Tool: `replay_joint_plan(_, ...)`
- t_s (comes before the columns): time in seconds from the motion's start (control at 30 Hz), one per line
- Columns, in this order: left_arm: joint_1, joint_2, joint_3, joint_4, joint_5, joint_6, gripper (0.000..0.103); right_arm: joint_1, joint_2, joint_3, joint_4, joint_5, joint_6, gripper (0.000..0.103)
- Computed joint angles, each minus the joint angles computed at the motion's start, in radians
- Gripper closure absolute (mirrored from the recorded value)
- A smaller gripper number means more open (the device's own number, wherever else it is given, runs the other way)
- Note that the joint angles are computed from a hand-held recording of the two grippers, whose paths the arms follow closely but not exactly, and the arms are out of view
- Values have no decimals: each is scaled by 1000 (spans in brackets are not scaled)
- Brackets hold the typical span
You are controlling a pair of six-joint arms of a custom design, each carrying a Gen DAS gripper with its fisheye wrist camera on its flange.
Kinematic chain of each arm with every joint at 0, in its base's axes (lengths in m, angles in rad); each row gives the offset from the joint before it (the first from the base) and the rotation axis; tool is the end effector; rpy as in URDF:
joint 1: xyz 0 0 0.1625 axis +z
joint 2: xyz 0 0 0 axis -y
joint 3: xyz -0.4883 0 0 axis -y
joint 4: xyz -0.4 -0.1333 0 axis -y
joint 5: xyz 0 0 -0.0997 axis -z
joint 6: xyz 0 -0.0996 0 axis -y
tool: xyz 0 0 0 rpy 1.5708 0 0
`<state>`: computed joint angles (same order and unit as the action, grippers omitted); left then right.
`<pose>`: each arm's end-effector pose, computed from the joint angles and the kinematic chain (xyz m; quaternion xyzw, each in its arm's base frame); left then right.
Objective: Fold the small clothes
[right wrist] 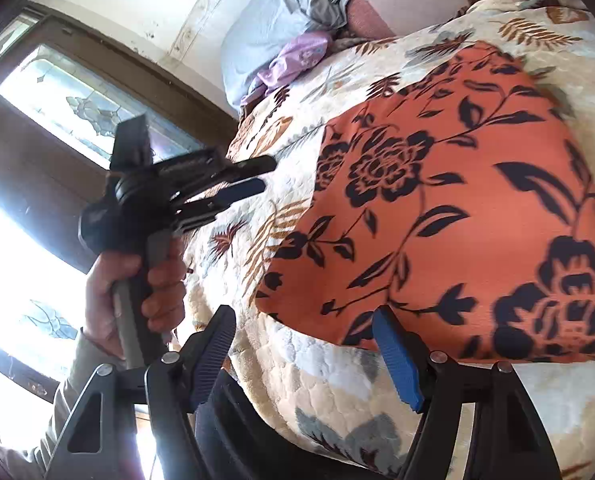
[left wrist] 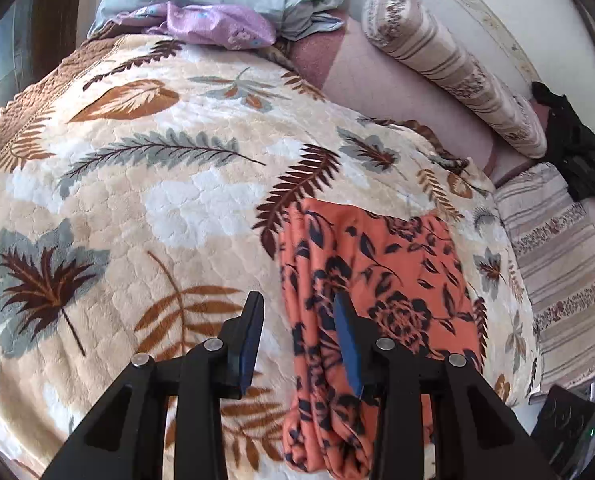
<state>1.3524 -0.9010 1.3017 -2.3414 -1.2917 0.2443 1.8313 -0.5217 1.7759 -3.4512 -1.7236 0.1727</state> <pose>-0.0162 -0.8149 0.3361 0.1983 0.9533 -0.1803 0.1391 0.2909 -0.6328 0.0044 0.0181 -0.9487 0.3155 0.0049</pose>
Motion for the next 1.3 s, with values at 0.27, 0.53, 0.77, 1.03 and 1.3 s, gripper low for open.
replay_joint_plan(0.27, -2, -54, 246, -104, 198, 5, 57, -41, -111, 182, -144, -38, 78, 29)
replay_joint_plan(0.53, -59, -112, 304, -233, 210, 61, 55, -118, -194, 280, -190, -21, 158, 25)
replay_joint_plan(0.77, -89, -48, 282, -289, 185, 60, 52, -206, -191, 178, -71, 140, 218, 24)
replay_joint_plan(1.03, -46, 18, 246, -255, 276, -64, 40, -185, -136, -4, 254, 85, 133, 57)
replay_joint_plan(1.3, -39, 19, 254, -278, 265, -33, 33, -190, -128, 41, 176, 76, 162, 56)
